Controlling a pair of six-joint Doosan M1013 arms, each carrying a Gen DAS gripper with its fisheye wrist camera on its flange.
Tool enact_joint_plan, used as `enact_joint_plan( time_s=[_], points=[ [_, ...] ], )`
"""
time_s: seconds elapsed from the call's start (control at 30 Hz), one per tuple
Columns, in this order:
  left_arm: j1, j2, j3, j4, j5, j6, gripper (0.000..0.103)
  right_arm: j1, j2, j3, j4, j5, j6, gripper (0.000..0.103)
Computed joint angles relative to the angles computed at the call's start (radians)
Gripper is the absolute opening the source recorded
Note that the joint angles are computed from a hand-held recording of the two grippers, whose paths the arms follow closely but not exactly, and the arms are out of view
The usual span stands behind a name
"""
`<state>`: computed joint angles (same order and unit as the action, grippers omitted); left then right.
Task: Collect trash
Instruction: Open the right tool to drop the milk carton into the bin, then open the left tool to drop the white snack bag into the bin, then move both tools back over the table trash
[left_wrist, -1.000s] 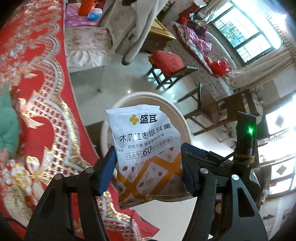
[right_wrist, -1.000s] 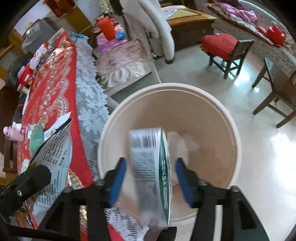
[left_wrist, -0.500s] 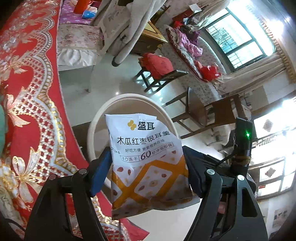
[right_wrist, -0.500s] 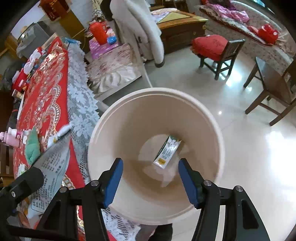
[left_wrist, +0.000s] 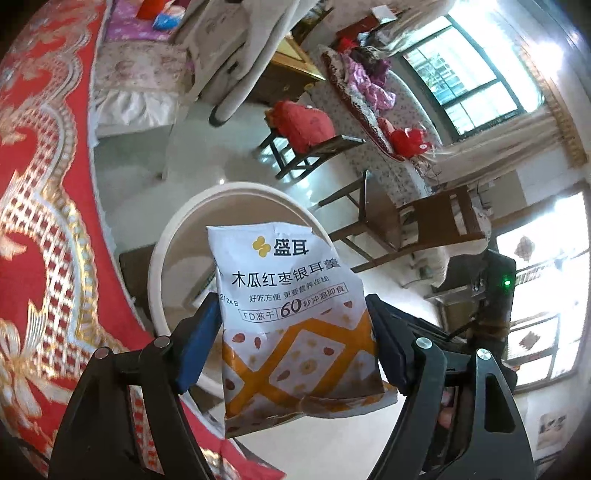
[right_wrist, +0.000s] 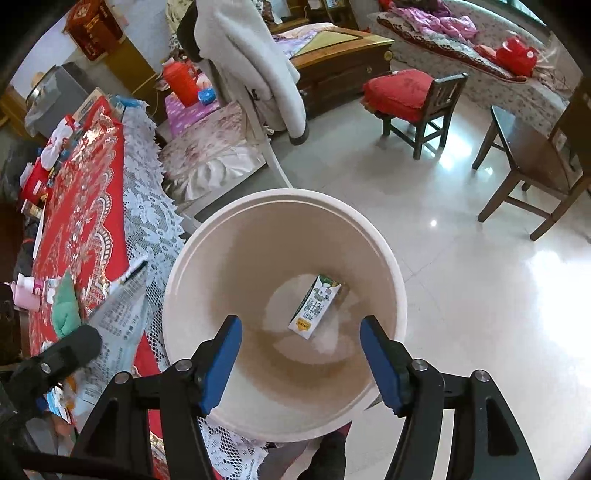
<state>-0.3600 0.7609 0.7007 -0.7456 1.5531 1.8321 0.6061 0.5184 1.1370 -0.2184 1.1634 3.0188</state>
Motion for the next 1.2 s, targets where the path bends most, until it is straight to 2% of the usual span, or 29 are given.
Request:
enact_joint_plan(
  time_s=[0.1, 0.17, 0.3, 0.4, 0.53, 0.7, 0.87, 0.93, 1.0, 1.03, 1.13, 1.2],
  points=[
    [-0.002, 0.024, -0.023, -0.008, 0.038, -0.074, 0.077, -0.002, -0.011, 0.021, 0.019, -0.028, -0.006, 0.064],
    [-0.001, 0.016, -0.006, -0.002, 0.011, -0.100, 0.077, -0.002, -0.026, 0.046, 0.039, -0.078, -0.013, 0.065],
    [-0.007, 0.042, -0.035, 0.029, 0.031, -0.181, 0.076, 0.006, -0.052, 0.090, 0.087, -0.214, -0.070, 0.070],
    [-0.008, 0.041, -0.027, 0.025, 0.019, -0.210, 0.076, 0.019, -0.058, 0.098, 0.115, -0.296, -0.133, 0.072],
    [-0.013, 0.040, -0.026, 0.033, 0.014, -0.237, 0.076, 0.031, -0.036, 0.062, 0.138, -0.334, -0.211, 0.074],
    [-0.018, 0.029, -0.008, 0.029, 0.004, -0.249, 0.076, 0.036, -0.020, 0.055, 0.122, -0.398, -0.160, 0.074],
    [-0.013, 0.027, 0.001, 0.007, 0.032, -0.238, 0.076, 0.039, 0.003, 0.042, 0.026, -0.394, -0.047, 0.074],
    [-0.007, 0.030, -0.002, -0.010, 0.050, -0.239, 0.076, 0.042, 0.018, 0.018, -0.015, -0.300, 0.007, 0.074],
    [-0.002, 0.027, 0.000, -0.009, 0.056, -0.233, 0.076, 0.034, 0.038, -0.001, 0.003, -0.181, 0.038, 0.074],
    [0.001, 0.026, 0.001, -0.007, 0.057, -0.229, 0.076, 0.029, 0.038, 0.006, 0.020, -0.165, 0.050, 0.074],
    [0.006, 0.023, 0.002, 0.002, 0.061, -0.221, 0.076, 0.015, 0.015, 0.059, 0.055, -0.199, 0.085, 0.074],
    [0.010, 0.017, 0.007, 0.012, 0.056, -0.214, 0.076, 0.017, 0.007, 0.062, 0.032, -0.187, 0.096, 0.074]
  ],
)
